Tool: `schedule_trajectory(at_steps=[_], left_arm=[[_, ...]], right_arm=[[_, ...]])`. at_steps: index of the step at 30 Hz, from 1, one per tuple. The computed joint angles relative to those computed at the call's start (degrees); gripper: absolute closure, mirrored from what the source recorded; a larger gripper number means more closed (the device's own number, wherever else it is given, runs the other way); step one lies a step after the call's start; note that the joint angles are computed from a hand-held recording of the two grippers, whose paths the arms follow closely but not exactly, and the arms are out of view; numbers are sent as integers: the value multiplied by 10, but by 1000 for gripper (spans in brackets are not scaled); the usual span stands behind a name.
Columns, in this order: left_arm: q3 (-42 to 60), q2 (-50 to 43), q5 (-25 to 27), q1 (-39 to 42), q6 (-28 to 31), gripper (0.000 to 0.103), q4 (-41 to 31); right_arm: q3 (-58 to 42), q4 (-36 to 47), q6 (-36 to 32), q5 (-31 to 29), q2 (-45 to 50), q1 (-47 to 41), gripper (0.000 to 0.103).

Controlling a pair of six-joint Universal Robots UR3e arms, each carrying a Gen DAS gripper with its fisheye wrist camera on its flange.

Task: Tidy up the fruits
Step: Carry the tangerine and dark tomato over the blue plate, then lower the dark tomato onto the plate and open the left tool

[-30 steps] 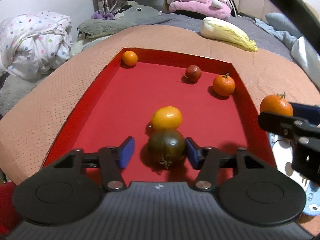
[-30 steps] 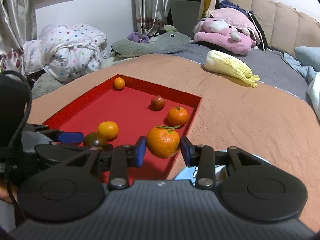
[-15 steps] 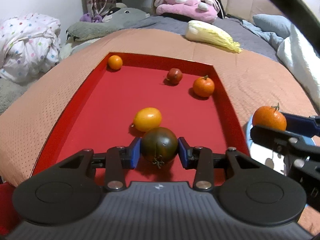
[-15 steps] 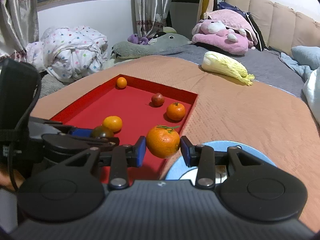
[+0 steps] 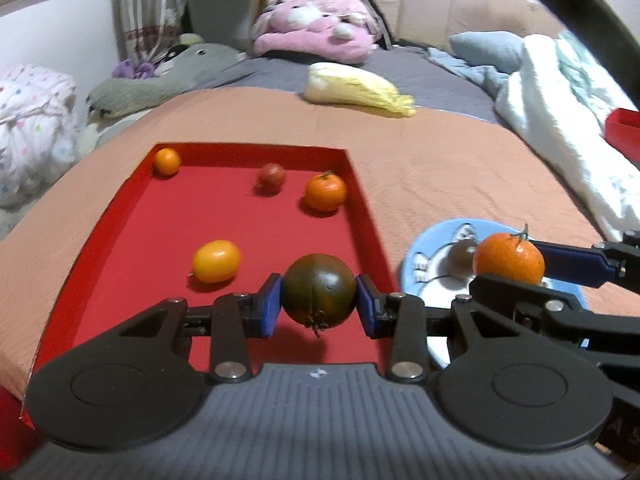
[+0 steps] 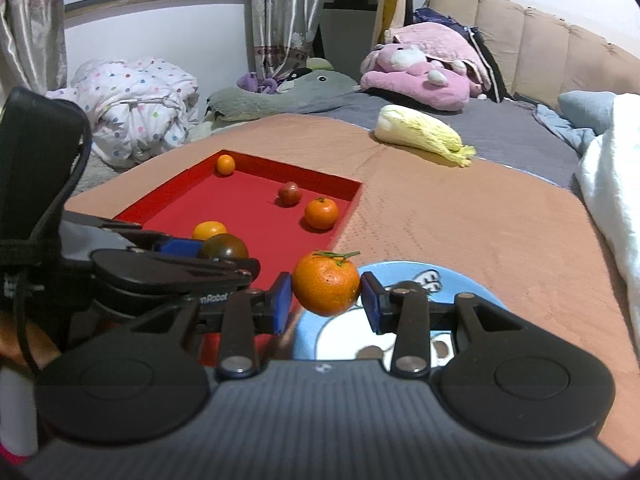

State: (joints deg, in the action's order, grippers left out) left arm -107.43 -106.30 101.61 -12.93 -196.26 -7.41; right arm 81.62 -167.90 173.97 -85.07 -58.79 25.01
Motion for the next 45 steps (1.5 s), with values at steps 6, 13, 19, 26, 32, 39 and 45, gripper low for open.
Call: schedule_trajectory(at_steps=[6, 13, 19, 26, 32, 39, 45], left_arm=[[15, -16, -12, -21, 20, 58, 20], [25, -30, -40, -33, 40, 58, 35], [28, -40, -62, -37, 55, 58, 47], [38, -58, -93, -35, 63, 58, 61], [70, -92, -113, -43, 79, 58, 55], [103, -123, -138, -45, 82, 58, 23], [129, -148, -143, -51, 90, 58, -4]], right_arm=[[49, -14, -5, -7, -37, -15, 62], [94, -26, -5, -12, -68, -35, 62], [123, -31, -8, -15, -80, -51, 62], [156, -37, -12, -17, -93, -75, 62], [170, -45, -4, -24, -89, -88, 62], [166, -49, 0, -20, -76, -96, 62], [168, -52, 4, -20, -73, -98, 62]])
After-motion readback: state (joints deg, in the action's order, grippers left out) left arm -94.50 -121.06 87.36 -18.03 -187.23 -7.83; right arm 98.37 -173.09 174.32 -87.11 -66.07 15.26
